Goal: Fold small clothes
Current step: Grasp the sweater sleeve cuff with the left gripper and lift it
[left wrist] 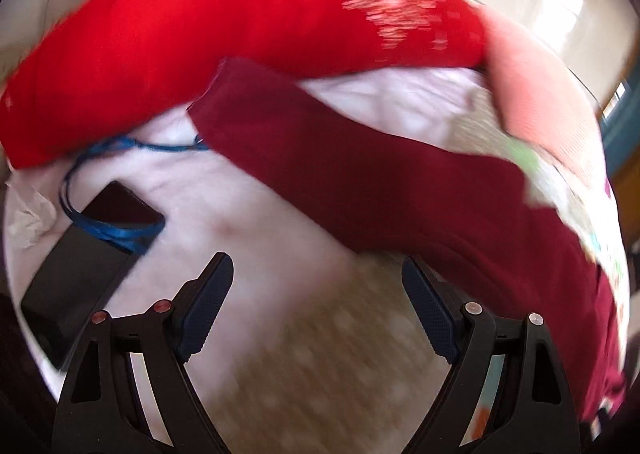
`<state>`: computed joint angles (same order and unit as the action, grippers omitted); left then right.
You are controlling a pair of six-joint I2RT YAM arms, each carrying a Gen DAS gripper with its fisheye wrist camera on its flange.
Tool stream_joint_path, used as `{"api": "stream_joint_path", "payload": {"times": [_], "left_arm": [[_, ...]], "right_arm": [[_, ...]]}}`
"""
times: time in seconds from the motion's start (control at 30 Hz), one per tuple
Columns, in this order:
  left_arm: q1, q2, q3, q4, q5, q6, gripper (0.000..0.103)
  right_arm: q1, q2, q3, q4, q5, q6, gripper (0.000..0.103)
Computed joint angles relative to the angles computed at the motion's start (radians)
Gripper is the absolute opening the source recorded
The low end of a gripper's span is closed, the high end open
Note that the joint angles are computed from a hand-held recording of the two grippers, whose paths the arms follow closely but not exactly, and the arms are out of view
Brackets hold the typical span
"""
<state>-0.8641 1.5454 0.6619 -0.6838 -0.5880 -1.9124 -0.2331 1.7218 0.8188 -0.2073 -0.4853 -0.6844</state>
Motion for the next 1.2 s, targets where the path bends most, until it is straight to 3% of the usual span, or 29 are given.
{"api": "stream_joint_path", "payload": {"times": [0.13,0.17,0.37,0.4,0.47,0.5,0.57,0.63,0.7,0.77,0.87,0.93,1.0,1.07,1.2], "left_arm": [[0.199,-0.133,-0.225,0.290,0.089,0.127,0.075],[0.232,-0.138,-0.247,0.314,0.098,0.131,0.070],[0.377,-0.104,-0.276,0.411,0.039,0.187,0.067],[0.386,-0.069,-0.254,0.408,0.026,0.215,0.061],[0.399,-0.031,-0.230,0.411,0.002,0.270,0.020],[0.405,-0.056,-0.258,0.473,0.008,0.306,0.013],[0.416,-0.121,-0.299,0.505,0.019,0.324,0.009],[0.370,-0.207,-0.281,0.398,-0.029,0.298,0.008],[0.253,-0.280,-0.197,0.183,-0.138,0.210,0.008],[0.167,-0.283,-0.085,0.033,-0.227,0.181,0.008],[0.004,-0.216,0.124,-0.111,-0.350,0.194,0.008],[-0.063,-0.111,0.260,-0.076,-0.382,0.303,0.008],[-0.067,0.022,0.356,0.059,-0.345,0.463,0.008],[-0.047,0.172,0.449,0.167,-0.282,0.573,0.008],[-0.001,0.464,0.586,0.391,-0.044,0.730,0.009]], "right_arm": [[0.015,-0.003,-0.003,0.002,0.005,-0.006,0.103],[0.019,-0.001,-0.003,0.005,0.006,-0.005,0.103],[0.043,0.043,0.028,-0.006,0.026,0.002,0.103],[0.048,0.053,0.035,-0.006,0.031,0.007,0.103],[0.054,0.068,0.047,-0.011,0.034,0.016,0.103],[0.055,0.073,0.051,-0.012,0.033,0.018,0.103],[0.055,0.082,0.059,-0.014,0.033,0.016,0.103],[0.050,0.087,0.064,-0.013,0.031,0.013,0.103],[0.039,0.094,0.077,-0.025,0.024,0.011,0.103],[0.023,0.102,0.092,-0.035,0.007,0.014,0.103],[0.002,0.113,0.118,-0.055,-0.012,0.024,0.103],[-0.015,0.119,0.139,-0.069,-0.023,0.029,0.103],[-0.033,0.120,0.151,-0.073,-0.031,0.030,0.103],[-0.057,0.128,0.174,-0.079,-0.036,0.037,0.103],[-0.110,0.170,0.239,-0.089,-0.031,0.054,0.103]]}}
